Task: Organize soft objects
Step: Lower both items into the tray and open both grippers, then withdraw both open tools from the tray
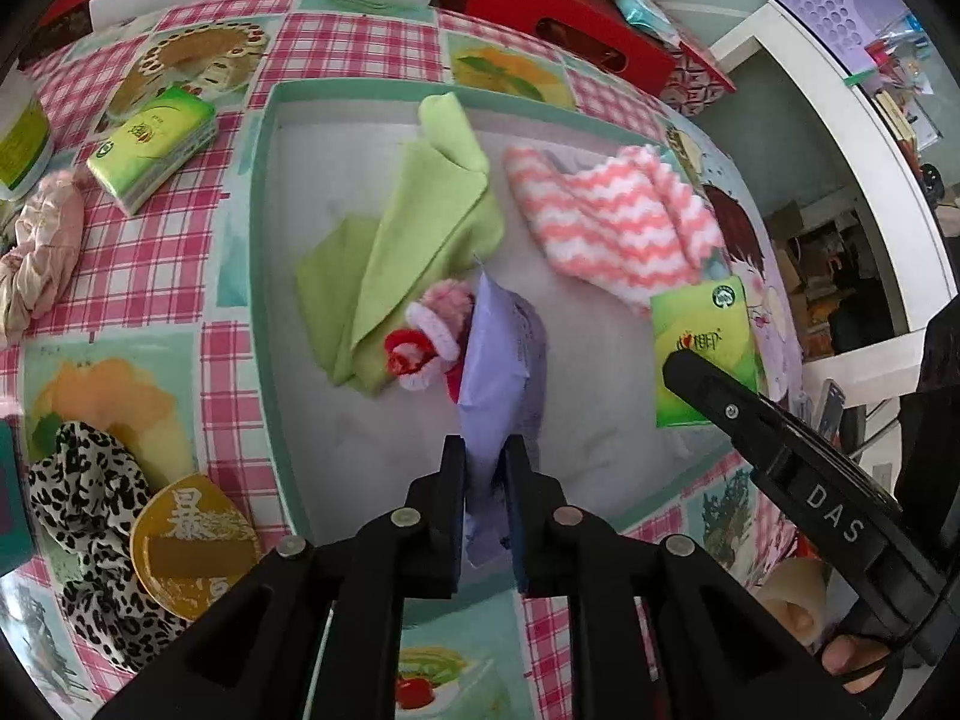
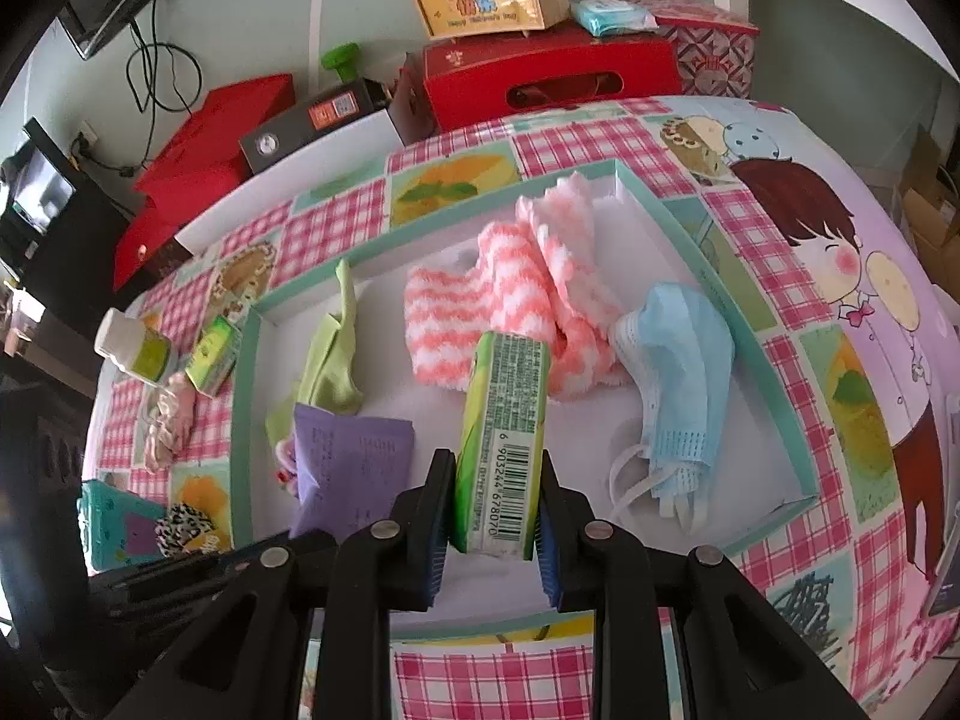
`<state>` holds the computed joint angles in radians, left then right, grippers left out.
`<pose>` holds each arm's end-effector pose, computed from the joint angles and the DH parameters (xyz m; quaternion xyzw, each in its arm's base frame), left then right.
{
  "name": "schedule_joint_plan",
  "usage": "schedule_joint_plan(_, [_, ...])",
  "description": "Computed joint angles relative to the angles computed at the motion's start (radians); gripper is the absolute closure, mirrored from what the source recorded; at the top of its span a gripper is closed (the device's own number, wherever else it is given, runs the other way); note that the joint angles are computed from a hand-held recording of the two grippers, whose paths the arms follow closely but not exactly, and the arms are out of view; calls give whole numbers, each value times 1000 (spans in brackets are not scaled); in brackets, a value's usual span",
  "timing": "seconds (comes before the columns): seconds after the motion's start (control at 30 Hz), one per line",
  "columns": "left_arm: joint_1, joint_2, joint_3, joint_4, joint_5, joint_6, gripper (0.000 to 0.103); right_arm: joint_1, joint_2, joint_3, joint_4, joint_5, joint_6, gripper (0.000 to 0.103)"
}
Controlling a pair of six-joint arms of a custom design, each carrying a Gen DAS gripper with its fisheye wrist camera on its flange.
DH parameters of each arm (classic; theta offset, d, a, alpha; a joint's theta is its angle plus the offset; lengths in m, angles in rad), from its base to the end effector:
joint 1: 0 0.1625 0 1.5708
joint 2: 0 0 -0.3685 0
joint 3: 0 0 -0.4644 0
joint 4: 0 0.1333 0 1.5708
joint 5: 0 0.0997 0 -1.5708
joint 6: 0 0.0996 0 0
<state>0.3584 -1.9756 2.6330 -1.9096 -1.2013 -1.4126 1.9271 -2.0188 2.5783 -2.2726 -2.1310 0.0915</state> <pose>-0.2104 -0.2596 0.0980 -0.0680 0.9686 -0.1355 0.1971 0.1955 -0.2949 0.1788 0.1071 -0.9528 0.1278 0.2537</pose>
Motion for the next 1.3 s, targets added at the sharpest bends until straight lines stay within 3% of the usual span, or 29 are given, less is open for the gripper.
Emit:
schedule_joint_plan(0.27, [17, 10, -26, 62, -5, -15, 83, 2, 18, -9, 6, -17, 11, 75])
schedule_joint_plan(0.37, [12, -5, -33, 93, 1, -25, 81, 9, 14, -10, -4, -16, 7, 69])
schedule_joint_plan(0.6, [-17, -42, -54, 157, 29, -38, 68, 33, 8, -17, -33, -22, 0, 68])
schedule_joint_plan(0.87, [-32, -55, -74, 219, 61, -64, 67, 44, 18, -23, -45, -28, -1, 68])
schedule_joint_plan(0.93, [-31, -52, -83, 241, 76, -74, 54, 45, 24, -25, -42, -31, 1, 68])
schedule_joint_plan(1.03, [-35, -47, -96, 292, 98, -102, 48, 45, 35, -27, -38, -41, 3, 67])
schedule_joint_plan(1.07, [-34, -45, -98, 301, 102, -109, 47, 46, 39, -27, -36, -46, 4, 65])
schedule_joint_plan(1.13, [-33, -56, -97, 323, 107, -126, 42, 51, 50, -30, -36, -60, 8, 48])
schedule_joint_plan(1.27, [-32, -68, -102, 378, 126, -161, 39, 60, 62, -32, -42, -80, 9, 40])
schedule_joint_plan(1.3, [-32, -66, -104, 389, 135, -170, 32, 60, 65, -33, -41, -84, 9, 34])
